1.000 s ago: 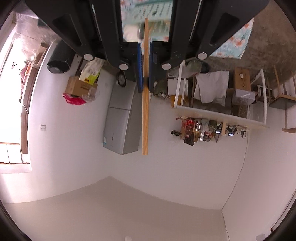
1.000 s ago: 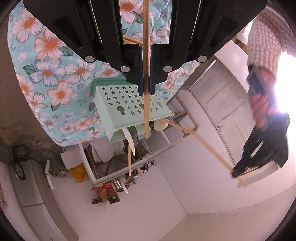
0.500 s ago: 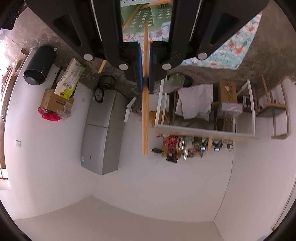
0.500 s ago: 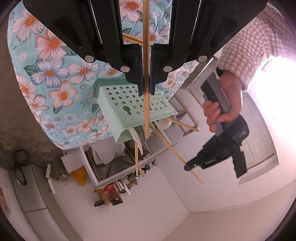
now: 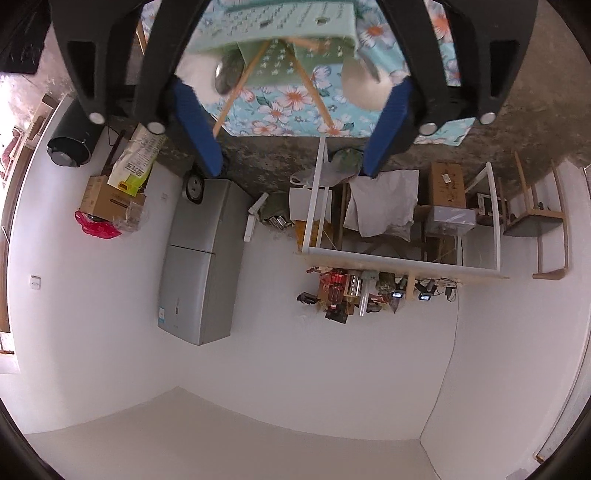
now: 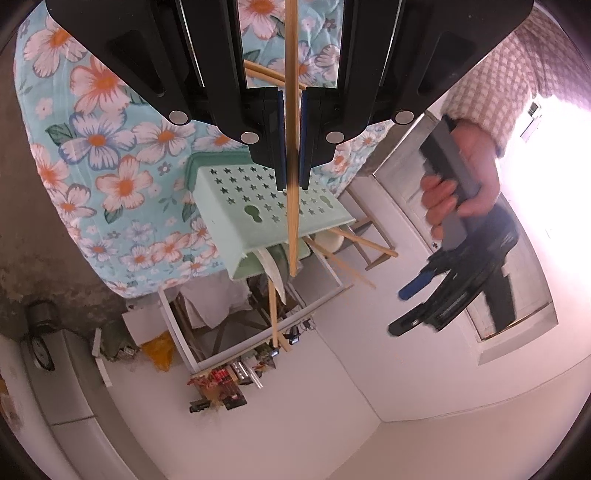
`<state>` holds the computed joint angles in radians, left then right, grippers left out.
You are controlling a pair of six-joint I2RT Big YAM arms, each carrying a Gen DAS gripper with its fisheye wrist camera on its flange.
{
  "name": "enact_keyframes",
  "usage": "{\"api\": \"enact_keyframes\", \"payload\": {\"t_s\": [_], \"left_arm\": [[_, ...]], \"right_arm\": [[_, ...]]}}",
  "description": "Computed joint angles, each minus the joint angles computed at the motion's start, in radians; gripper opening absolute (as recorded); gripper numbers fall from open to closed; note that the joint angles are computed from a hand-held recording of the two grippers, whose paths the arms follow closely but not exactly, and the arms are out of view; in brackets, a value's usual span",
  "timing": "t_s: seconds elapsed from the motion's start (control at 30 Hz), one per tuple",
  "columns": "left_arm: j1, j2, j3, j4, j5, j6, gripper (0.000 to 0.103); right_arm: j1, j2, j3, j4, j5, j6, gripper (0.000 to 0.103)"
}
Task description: Organize utensils
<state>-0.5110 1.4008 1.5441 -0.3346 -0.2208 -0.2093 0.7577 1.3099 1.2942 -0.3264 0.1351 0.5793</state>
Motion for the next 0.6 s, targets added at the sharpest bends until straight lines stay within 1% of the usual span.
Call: {"api": "enact_keyframes", "payload": {"t_s": [0.13, 0.23, 0.3, 0.37, 0.47, 0.53, 0.6], "left_arm": [[-0.002, -0.12, -0.136, 0.023, 0.003, 0.016, 0.088], [0.001, -0.195, -0.229, 0.017, -0.001, 0.012, 0.093], [0.002, -0.237, -0.284, -0.008, -0.008, 0.009, 0.093], [0.004, -0.276, -0.342, -0.041, -0.018, -0.009, 0.093], [0.018, -0.326, -0.421, -0.1, 0.014, -0.061, 0.093], [0.021, -0.345, -0.458, -0.134, 0.039, -0.089, 0.093], [0.024, -0.363, -0.488, -0.147, 0.045, -0.109, 0.093]], "right_arm": [[0.003, 0.024, 0.058, -0.007, 0.006, -0.041, 0.005], [-0.002, 0.05, 0.113, 0.003, -0.005, -0.068, 0.005], [-0.008, 0.077, 0.164, 0.011, -0.014, -0.086, 0.005], [-0.014, 0.101, 0.207, 0.022, -0.022, -0.104, 0.005], [-0.027, 0.159, 0.304, 0.033, -0.033, -0.127, 0.005], [-0.035, 0.205, 0.378, 0.029, -0.018, -0.144, 0.005], [-0.041, 0.243, 0.435, 0.022, -0.007, -0.155, 0.005]]}}
